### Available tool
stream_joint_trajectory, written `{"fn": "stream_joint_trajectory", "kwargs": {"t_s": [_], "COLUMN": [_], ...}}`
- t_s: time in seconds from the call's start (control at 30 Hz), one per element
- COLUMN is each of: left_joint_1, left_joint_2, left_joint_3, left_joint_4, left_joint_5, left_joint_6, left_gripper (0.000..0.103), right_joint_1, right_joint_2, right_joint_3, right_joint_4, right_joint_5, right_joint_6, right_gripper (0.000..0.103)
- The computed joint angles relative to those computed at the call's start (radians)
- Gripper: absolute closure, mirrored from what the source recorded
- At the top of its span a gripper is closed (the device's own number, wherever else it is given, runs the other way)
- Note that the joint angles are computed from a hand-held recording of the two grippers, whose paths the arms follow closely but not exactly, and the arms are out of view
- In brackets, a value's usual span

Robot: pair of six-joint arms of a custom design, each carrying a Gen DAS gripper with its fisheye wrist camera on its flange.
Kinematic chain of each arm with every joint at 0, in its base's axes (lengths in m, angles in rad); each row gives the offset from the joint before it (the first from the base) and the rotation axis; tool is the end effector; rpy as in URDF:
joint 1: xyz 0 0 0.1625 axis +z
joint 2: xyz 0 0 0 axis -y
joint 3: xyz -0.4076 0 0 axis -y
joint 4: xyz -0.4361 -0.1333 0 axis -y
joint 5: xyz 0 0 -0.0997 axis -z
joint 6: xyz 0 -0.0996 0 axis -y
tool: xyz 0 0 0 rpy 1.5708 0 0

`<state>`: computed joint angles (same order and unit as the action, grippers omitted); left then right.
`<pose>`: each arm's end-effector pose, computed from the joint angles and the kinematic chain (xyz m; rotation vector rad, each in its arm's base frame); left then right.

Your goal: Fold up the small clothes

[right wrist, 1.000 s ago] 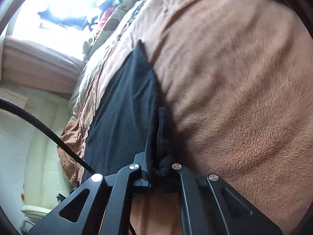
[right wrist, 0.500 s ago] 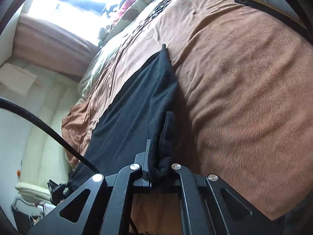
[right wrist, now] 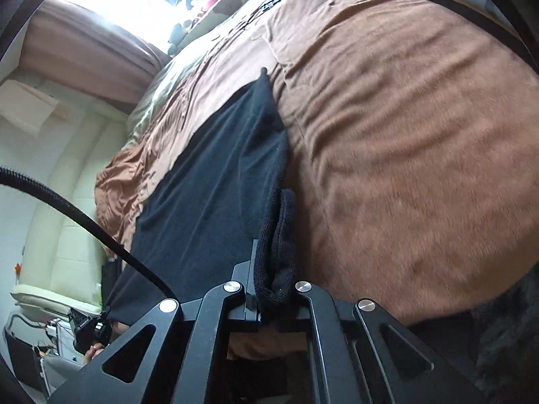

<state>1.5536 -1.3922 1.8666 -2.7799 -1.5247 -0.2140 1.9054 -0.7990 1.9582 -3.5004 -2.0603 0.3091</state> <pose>0.1275 -0.6033 0.3574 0.3099 -2.8779 1.1141 0.2759 -0.5303 0.0613 -0.2355 -2.6646 1.2339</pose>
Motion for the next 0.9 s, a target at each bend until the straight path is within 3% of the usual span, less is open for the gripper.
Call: {"fn": "stream_joint_trajectory", "kwargs": {"t_s": [0.23,0.4,0.63,0.9], "left_joint_1": [0.030,0.042,0.045,0.048], "left_joint_2": [-0.011,0.014,0.030,0.049], "left_joint_3": [0.055,0.048,0.044,0.040], "left_joint_4": [-0.039,-0.045,-0.069,-0.076], "left_joint_5": [-0.035,-0.048,-0.053,-0.057], "left_joint_6": [-0.004,-0.020,-0.006,0.002], "left_gripper": [0.095,0.095,0.094,0.093], "right_joint_1": [0.100,0.171,0.236,0.251], "right_joint_2": [0.007,0.008,0.063,0.198], "right_joint_3": [-0.065,-0.128,-0.221,-0.407], "right_joint_4": [0.177,0.295,0.381,0.498], "right_joint_5": [-0.234,-0.343,-0.419,-0.360], "right_joint_6": [-0.004,-0.011,-0.029,-0.116], "right_gripper": [0.096,0.095,0.095,0.095]}}
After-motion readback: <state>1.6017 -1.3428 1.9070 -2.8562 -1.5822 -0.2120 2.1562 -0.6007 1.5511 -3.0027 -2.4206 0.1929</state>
